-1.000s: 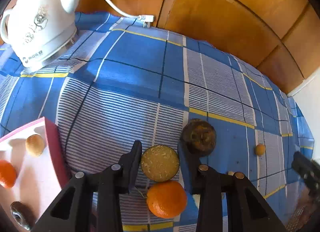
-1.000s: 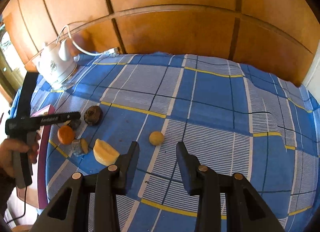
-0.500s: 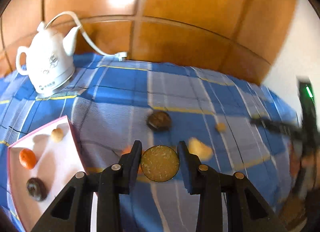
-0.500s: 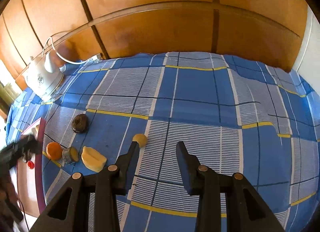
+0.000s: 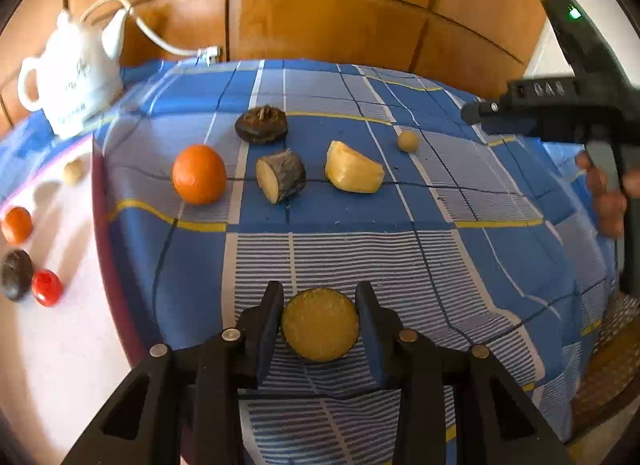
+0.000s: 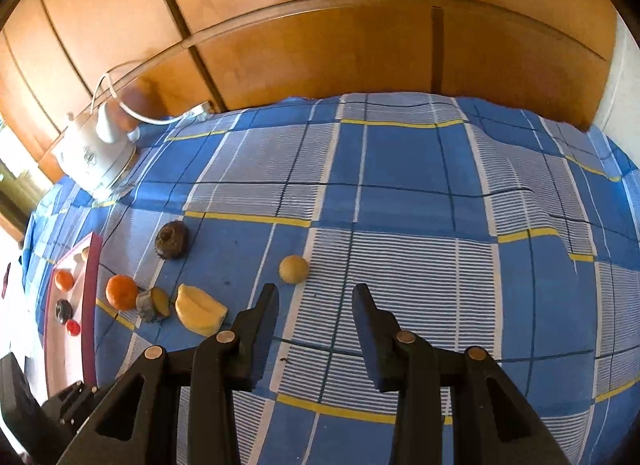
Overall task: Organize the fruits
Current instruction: 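Grasp the round cut fruit slice with the left tool while the right tool approaches the tan ball, then release the slice in the tray with the left tool while the right tool grasps the tan ball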
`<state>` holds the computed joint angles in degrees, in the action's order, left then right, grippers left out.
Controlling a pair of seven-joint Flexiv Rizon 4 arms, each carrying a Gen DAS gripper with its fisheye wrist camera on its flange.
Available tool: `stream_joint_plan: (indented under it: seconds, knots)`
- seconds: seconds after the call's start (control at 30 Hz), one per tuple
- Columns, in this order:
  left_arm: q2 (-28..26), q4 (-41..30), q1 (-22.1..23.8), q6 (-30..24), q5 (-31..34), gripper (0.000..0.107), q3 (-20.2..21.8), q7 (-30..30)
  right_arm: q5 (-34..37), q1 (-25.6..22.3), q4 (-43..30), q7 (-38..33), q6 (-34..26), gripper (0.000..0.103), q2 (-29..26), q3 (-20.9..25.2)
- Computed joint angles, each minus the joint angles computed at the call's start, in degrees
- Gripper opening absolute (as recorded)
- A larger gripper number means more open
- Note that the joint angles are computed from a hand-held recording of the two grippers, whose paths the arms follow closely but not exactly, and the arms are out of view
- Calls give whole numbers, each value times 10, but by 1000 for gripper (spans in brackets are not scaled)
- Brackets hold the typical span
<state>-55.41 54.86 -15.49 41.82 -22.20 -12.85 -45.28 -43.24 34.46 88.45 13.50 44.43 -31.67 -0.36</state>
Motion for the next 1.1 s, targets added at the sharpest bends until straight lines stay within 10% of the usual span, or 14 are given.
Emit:
stream_joint_plan:
  seconds: [0.47,1.1]
  knots:
    - [6,35,6,44,-6,36,-12,24,50,11,-81,-159,40,37,-65,6]
    - [15,68,14,79,-27,36,-27,65,95,10,-125,-95,-22,43,-80,-20]
